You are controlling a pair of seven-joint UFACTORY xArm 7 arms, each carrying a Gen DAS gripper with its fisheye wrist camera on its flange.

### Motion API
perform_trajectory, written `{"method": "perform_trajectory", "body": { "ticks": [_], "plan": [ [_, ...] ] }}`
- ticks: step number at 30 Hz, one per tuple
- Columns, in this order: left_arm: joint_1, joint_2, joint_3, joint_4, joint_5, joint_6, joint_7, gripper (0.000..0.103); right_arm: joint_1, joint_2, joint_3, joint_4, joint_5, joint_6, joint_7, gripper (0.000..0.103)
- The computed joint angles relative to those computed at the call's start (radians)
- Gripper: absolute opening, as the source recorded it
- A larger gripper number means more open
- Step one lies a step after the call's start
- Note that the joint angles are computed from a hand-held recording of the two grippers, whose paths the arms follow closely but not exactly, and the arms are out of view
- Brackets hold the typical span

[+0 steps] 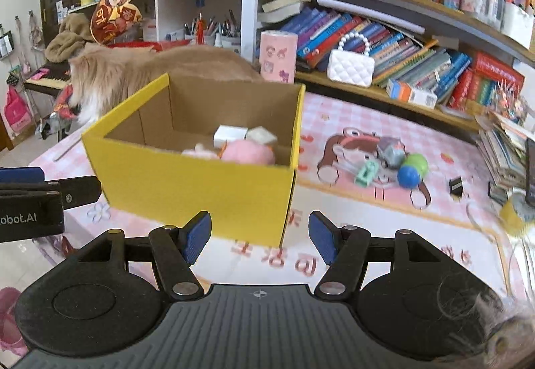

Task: Organize objects
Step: 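Withdraw both tools from the box toward the mint stapler and binder clip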

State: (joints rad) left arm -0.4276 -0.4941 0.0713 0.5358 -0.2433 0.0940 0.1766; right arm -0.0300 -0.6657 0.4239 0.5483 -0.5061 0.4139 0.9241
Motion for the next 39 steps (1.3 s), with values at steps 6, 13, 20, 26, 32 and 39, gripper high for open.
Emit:
{"method": "perform_trajectory", "body": {
  "ticks": [6,13,20,26,32,39],
  "plan": [
    [0.011,-0.052,-0.020,-0.050,0.017,0.032,0.003,0.083,0.048,-0.062,0.012,-0.048,0.041,0.071,0.039,0.063],
    [0.027,-0.089,-0.042,-0.093,0.050,0.043,-0.005,0.087,0.091,-0.144,0.026,-0.097,0.071,0.170,0.104,0.064],
    [-0.022,-0.105,-0.026,-0.106,0.041,0.076,0.021,0.087,0.133,-0.224,0.023,-0.142,0.092,0.264,0.149,0.065],
    [-0.080,-0.103,-0.017,-0.106,0.014,0.097,0.062,0.088,0.169,-0.284,0.014,-0.175,0.116,0.343,0.177,0.065],
    [-0.146,-0.060,-0.010,-0.077,-0.029,0.110,0.116,0.088,0.181,-0.337,0.000,-0.200,0.125,0.402,0.195,0.065],
    [-0.198,0.019,-0.035,-0.021,-0.085,0.109,0.171,0.088,0.171,-0.398,-0.043,-0.240,0.134,0.446,0.187,0.066]
  ]
}}
